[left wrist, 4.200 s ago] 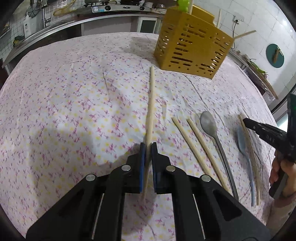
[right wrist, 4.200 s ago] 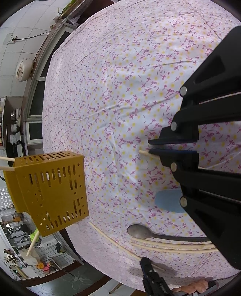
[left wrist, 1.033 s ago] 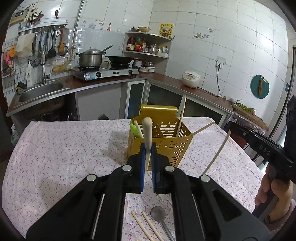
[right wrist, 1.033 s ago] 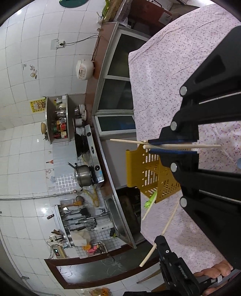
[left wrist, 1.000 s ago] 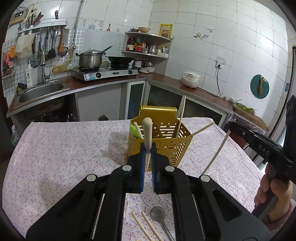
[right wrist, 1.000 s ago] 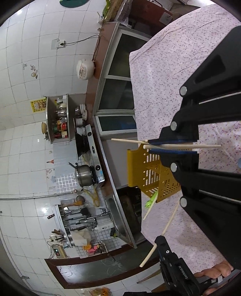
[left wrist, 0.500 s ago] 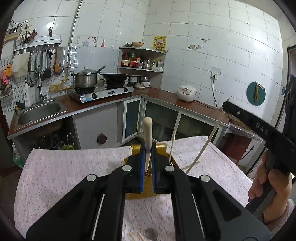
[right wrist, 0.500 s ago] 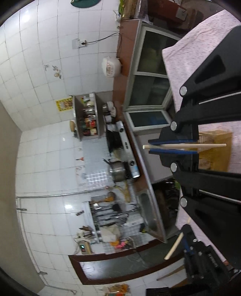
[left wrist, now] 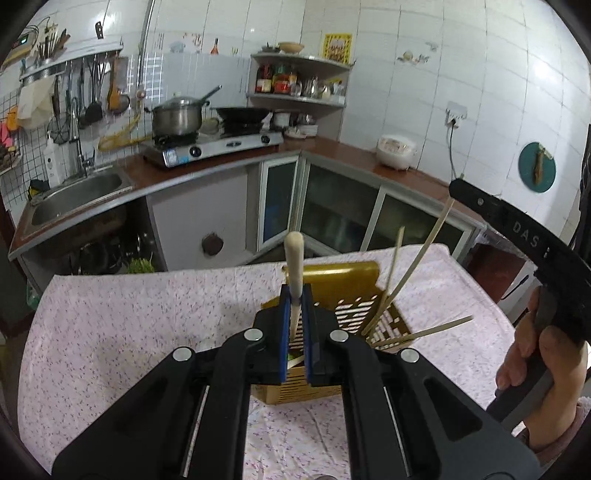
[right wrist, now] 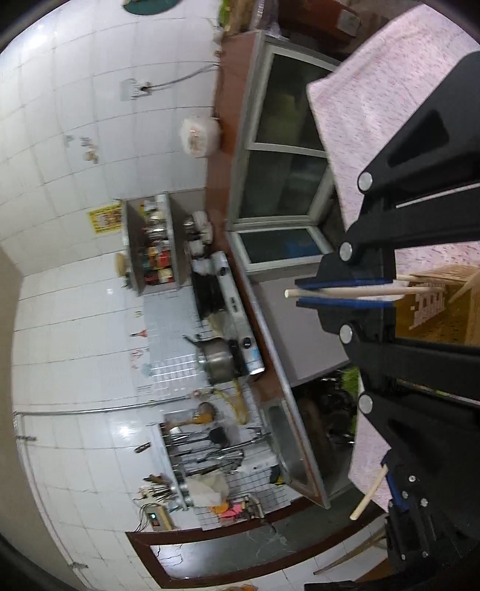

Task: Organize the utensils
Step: 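Lower the chopsticks into the yellow holder and open both tools, then grasp the light-blue plastic spoon with the right tool while the left grasps a chopstick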

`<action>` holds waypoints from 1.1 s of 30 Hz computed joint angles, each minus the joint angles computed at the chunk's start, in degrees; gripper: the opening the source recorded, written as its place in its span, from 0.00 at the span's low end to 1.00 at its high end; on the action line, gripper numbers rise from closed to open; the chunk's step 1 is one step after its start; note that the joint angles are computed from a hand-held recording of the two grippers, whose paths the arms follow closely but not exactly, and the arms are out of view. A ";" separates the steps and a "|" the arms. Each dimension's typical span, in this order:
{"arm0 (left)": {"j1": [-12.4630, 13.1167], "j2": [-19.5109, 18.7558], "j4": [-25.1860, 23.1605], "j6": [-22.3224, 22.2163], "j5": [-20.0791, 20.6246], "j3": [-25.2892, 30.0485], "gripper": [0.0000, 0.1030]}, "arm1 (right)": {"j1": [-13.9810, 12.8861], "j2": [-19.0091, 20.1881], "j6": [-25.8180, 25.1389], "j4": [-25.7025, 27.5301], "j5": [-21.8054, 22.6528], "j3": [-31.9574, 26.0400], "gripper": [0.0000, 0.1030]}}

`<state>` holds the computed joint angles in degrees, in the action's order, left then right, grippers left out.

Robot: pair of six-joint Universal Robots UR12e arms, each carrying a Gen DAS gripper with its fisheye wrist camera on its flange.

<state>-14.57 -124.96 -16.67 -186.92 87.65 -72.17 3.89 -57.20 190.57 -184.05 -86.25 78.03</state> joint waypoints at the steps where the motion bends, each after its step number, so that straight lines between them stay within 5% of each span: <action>1: 0.08 -0.31 -0.53 -0.06 -0.27 0.28 0.04 | -0.18 0.13 0.18 0.75 0.78 0.09 0.05; 18: 0.93 -1.34 1.11 -2.67 -1.33 -0.73 0.08 | -0.61 -0.39 -2.36 7.28 3.29 2.56 0.07; 23: 0.70 0.69 4.78 -3.10 -0.34 -3.51 0.45 | -1.18 -2.21 -1.55 6.66 4.88 4.46 0.11; 25: 0.53 1.99 7.30 -2.83 0.52 -5.31 0.55 | -1.42 -3.28 -1.10 5.27 5.19 5.93 0.42; 26: 0.51 2.78 8.35 -2.95 0.72 -6.36 0.57 | -1.46 -3.82 -0.76 3.99 4.82 6.88 0.49; 29: 0.47 4.57 10.26 -3.70 1.88 -8.80 0.73 | -1.52 -5.20 -0.90 2.37 3.96 8.92 0.52; 32: -0.14 6.30 13.33 -3.39 6.88 -11.90 0.96 | -1.41 -6.82 -1.44 0.77 1.42 11.73 0.67; 33: -0.60 6.73 14.41 -2.82 9.65 -13.03 0.95 | -1.27 -7.45 -2.04 -0.04 -0.48 13.11 0.74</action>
